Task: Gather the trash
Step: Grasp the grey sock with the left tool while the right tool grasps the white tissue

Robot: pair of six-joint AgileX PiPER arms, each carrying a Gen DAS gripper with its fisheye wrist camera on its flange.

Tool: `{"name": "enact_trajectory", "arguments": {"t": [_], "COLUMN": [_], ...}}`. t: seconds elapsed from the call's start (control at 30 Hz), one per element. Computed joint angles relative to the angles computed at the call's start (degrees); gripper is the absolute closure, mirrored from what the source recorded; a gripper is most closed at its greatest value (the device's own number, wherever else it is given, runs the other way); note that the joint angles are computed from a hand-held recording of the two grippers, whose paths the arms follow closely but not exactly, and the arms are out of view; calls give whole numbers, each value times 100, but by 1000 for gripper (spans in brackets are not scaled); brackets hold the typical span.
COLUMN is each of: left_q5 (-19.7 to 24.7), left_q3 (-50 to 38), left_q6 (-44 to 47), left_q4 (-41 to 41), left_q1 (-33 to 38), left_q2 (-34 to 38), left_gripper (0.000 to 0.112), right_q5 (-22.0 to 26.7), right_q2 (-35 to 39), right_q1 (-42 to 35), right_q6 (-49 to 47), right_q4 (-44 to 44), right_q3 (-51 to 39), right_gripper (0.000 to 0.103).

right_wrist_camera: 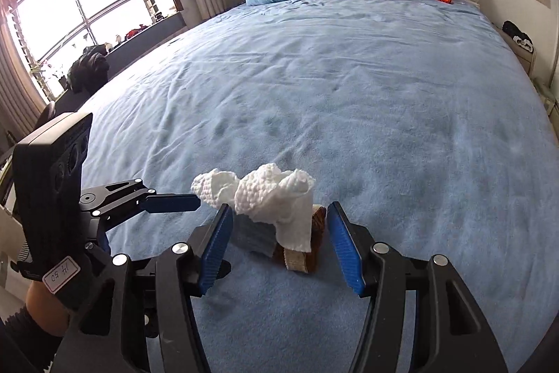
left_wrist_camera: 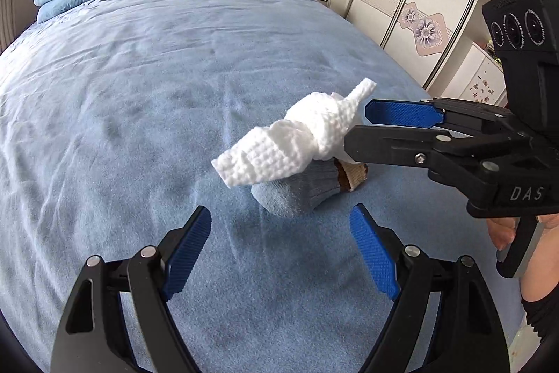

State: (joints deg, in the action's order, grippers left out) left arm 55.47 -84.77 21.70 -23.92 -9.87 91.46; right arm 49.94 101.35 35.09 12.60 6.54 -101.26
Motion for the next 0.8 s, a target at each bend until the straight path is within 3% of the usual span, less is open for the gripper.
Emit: {"name": "enact_trajectory", "arguments": {"t": [0.2,0.23,0.27,0.3,0.37,0.5,0.8], "left_q5": [73,69,77,72,87,88,73], "left_q3": [-260,-291,-328,-361,-409,-572,-1015], "left_q6": [-63,-95,-102,-141,-91,-219,-455], "left_q4": [36,64,69,106,109,358,670], "left_q1": [-20,-40,-55,-83,-125,-318,-628], "left_q2": [243,274,309,337,379,516,891], "left_gripper": [31,31,31,31,31,30,29], "right_q5": [40,167,247,406,268,-412,-623], "right_q2": [434,534,614,697,592,40,-481], "right_q1": [-357,-349,-343,-344,-275,-292,-755], "right_q6": [-347,-311,-398,-520,-436,-376,-901], "right_q4": [1008,969,1031,1106,940,864,1668], "right_q3": [-415,-557,-640,-743,-549,180,719], "right_gripper": [36,42,60,67,72,73,73]}}
